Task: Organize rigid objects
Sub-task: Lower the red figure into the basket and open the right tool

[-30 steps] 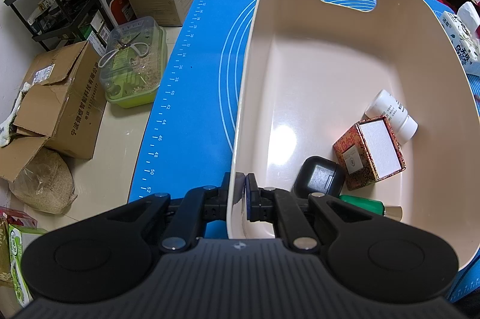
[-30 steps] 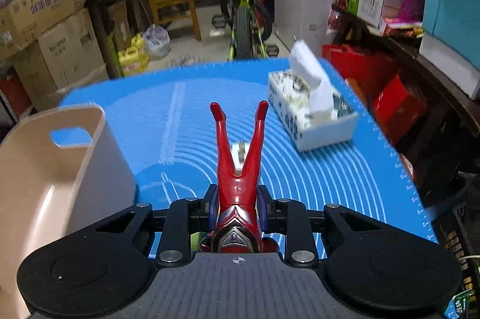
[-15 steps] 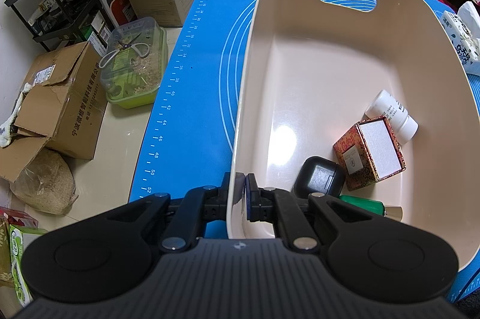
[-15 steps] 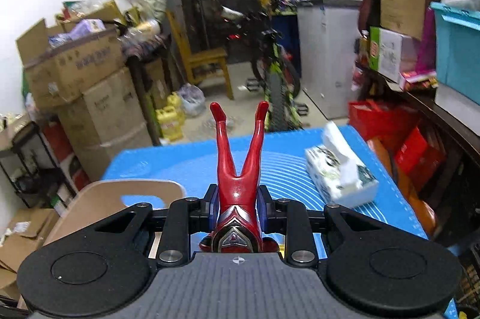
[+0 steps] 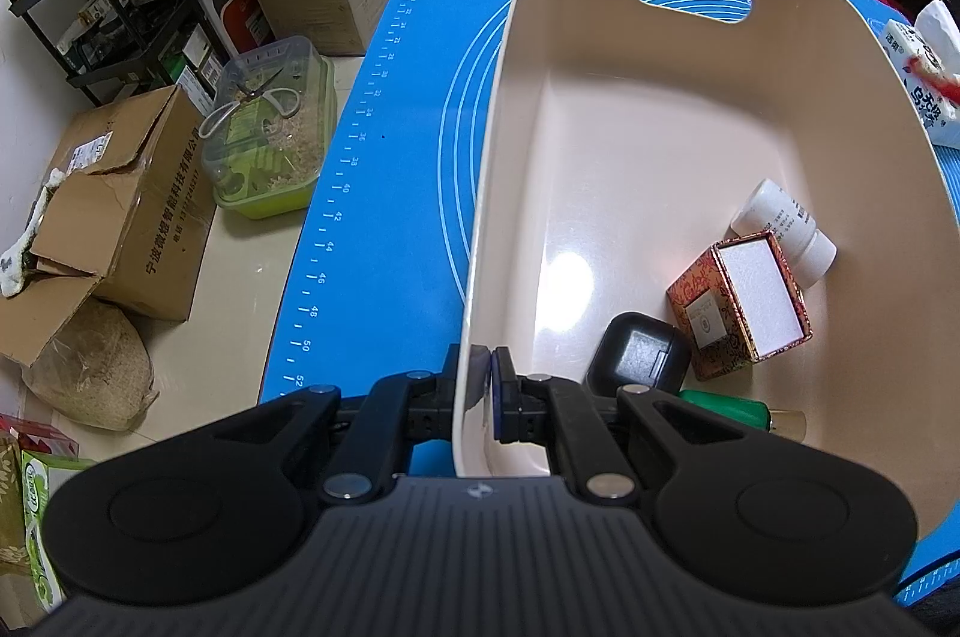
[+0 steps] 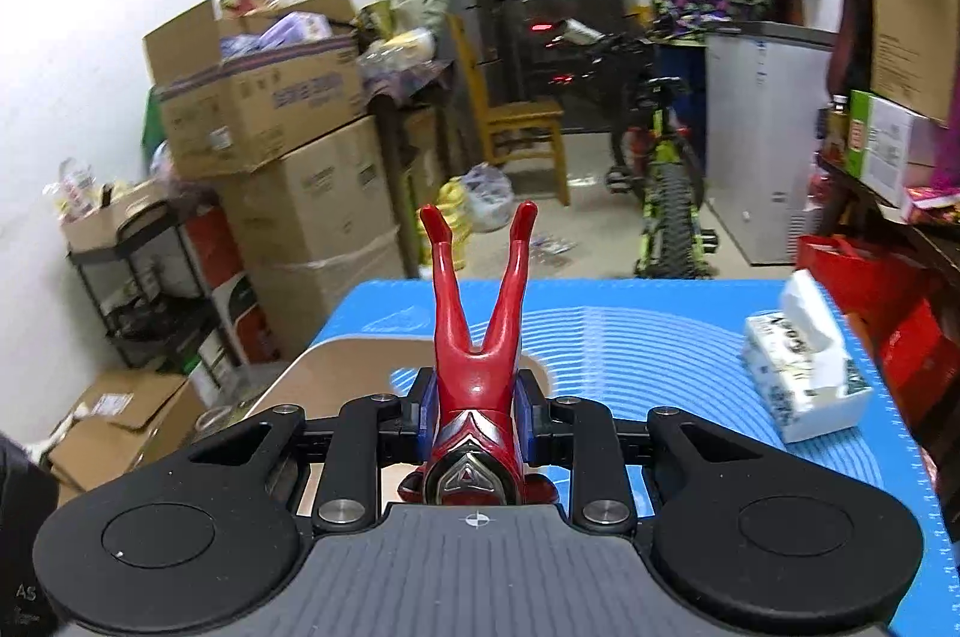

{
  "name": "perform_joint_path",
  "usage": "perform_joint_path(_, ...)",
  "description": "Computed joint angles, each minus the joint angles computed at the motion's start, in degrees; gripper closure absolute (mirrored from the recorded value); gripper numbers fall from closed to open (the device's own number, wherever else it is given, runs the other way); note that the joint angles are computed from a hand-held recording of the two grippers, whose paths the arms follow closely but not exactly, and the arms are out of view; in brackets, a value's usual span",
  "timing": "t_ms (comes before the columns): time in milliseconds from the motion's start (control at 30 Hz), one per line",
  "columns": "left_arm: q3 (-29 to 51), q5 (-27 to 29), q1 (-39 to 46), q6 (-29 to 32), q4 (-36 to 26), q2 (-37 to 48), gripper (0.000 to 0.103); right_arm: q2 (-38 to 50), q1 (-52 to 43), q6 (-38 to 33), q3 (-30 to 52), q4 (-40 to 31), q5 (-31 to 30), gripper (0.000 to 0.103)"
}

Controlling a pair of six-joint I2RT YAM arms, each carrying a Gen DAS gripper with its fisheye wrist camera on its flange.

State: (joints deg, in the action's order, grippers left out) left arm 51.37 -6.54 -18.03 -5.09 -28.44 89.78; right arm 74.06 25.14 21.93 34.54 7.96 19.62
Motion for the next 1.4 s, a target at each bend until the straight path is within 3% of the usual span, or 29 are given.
perform_joint_path(333,-0.01,-0.27,0.14,0.38,0.04,-0.09,0.093,10.16,5.09,-0.48,5.55,-1.63,-2.64,0.068)
perform_joint_path(800,-0.11,-0.48,-0.26,0.09,0.21,0.1,0.093,26.01,5.74,1.9,18.99,-18.51,-11.02,0.068)
perform_joint_path(1000,0.21,-0.44,-0.03,0.34,0.02,0.19,0.093,25.52,5.5,2.38,19.08,-19.6,-11.36,0.067)
perform_joint_path(1167,0.22,-0.51,-0.13,0.23,0.04,0.24,0.093,22.0,4.41,2.37,16.55,-17.66,-12.02,0.05)
perform_joint_path(1400,0.25,-0.36,-0.15,0.24,0.04,0.24,0.093,13.24,1.89,1.17,12.46,-16.81,-11.32,0.049)
